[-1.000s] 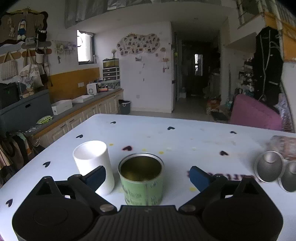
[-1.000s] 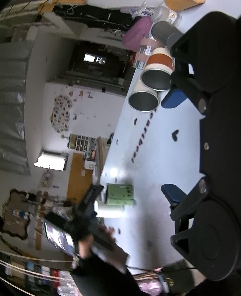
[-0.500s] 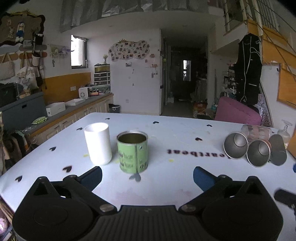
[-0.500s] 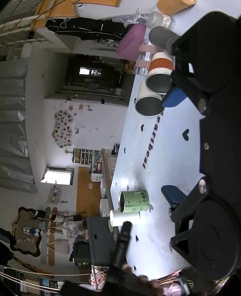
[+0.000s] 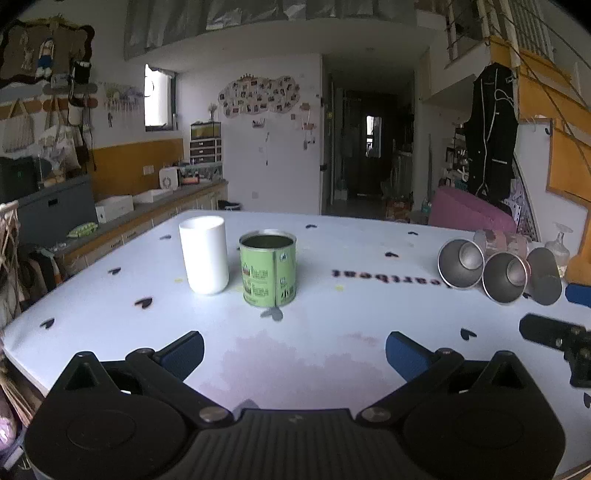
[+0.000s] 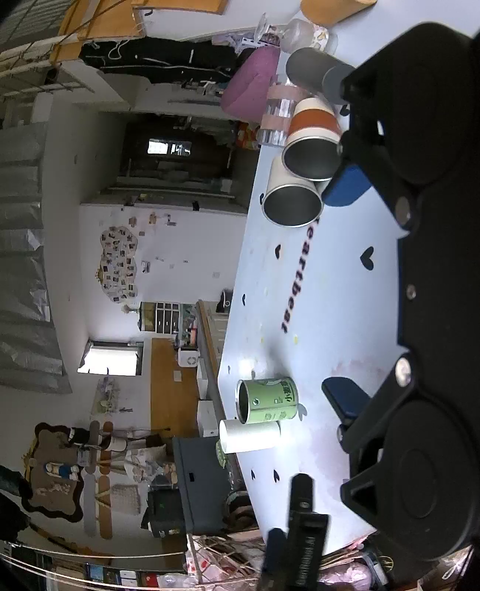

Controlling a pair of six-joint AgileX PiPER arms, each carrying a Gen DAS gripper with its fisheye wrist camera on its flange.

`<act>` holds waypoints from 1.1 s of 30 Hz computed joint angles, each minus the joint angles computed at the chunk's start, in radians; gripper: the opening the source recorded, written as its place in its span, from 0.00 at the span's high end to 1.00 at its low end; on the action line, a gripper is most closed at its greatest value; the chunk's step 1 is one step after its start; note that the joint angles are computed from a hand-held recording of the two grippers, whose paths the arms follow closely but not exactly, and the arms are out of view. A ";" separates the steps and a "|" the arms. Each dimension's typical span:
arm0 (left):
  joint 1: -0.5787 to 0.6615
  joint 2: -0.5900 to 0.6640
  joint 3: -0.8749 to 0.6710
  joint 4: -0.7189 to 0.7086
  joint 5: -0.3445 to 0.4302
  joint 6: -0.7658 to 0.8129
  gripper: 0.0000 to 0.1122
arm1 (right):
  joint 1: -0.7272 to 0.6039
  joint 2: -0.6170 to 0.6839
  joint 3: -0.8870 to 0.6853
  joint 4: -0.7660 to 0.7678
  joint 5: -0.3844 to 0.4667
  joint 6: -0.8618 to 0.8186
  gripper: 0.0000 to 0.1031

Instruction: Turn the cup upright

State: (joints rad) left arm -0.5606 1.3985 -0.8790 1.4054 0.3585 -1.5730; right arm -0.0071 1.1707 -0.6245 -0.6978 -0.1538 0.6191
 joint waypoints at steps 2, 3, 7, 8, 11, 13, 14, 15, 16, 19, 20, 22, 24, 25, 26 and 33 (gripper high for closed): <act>-0.001 -0.003 0.009 0.002 0.001 -0.009 0.08 | 0.008 0.001 -0.002 0.065 0.011 -0.059 0.02; -0.001 -0.004 0.011 0.001 0.003 -0.009 0.08 | 0.009 0.000 -0.001 0.086 0.012 -0.078 0.02; -0.009 -0.012 0.021 0.015 0.009 -0.021 0.08 | 0.019 0.000 0.003 0.236 0.017 -0.216 0.00; -0.014 -0.015 0.025 0.025 0.014 -0.029 0.08 | 0.019 0.001 0.003 0.252 0.016 -0.228 0.00; -0.023 -0.020 0.031 0.046 0.019 -0.045 0.08 | 0.024 0.002 0.003 0.334 0.020 -0.300 0.00; -0.027 -0.021 0.032 0.054 0.022 -0.052 0.08 | 0.024 0.004 0.001 0.357 0.023 -0.320 0.00; -0.028 -0.021 0.032 0.058 0.024 -0.057 0.08 | 0.023 0.003 0.001 0.357 0.024 -0.320 0.00; -0.028 -0.022 0.033 0.062 0.023 -0.063 0.08 | 0.023 0.003 0.001 0.362 0.024 -0.324 0.00; -0.028 -0.022 0.033 0.066 0.022 -0.067 0.08 | 0.024 0.003 0.000 0.382 0.026 -0.343 0.00; -0.027 -0.022 0.032 0.062 0.021 -0.063 0.08 | 0.026 0.005 -0.003 0.429 0.029 -0.388 0.00; -0.026 -0.022 0.032 0.059 0.019 -0.059 0.08 | 0.027 0.006 -0.004 0.448 0.031 -0.406 0.00; -0.026 -0.022 0.031 0.054 0.017 -0.053 0.08 | 0.033 0.007 -0.003 0.513 0.032 -0.468 0.00; -0.028 -0.023 0.031 0.050 0.016 -0.049 0.08 | 0.034 0.007 -0.002 0.519 0.031 -0.475 0.00; -0.028 -0.023 0.031 0.050 0.016 -0.049 0.08 | 0.035 0.008 -0.003 0.526 0.031 -0.483 0.00; -0.026 -0.023 0.032 0.050 0.014 -0.048 0.08 | 0.036 0.008 -0.003 0.533 0.031 -0.490 0.00; -0.025 -0.023 0.031 0.047 0.011 -0.044 0.08 | 0.034 0.007 -0.002 0.525 0.033 -0.482 0.00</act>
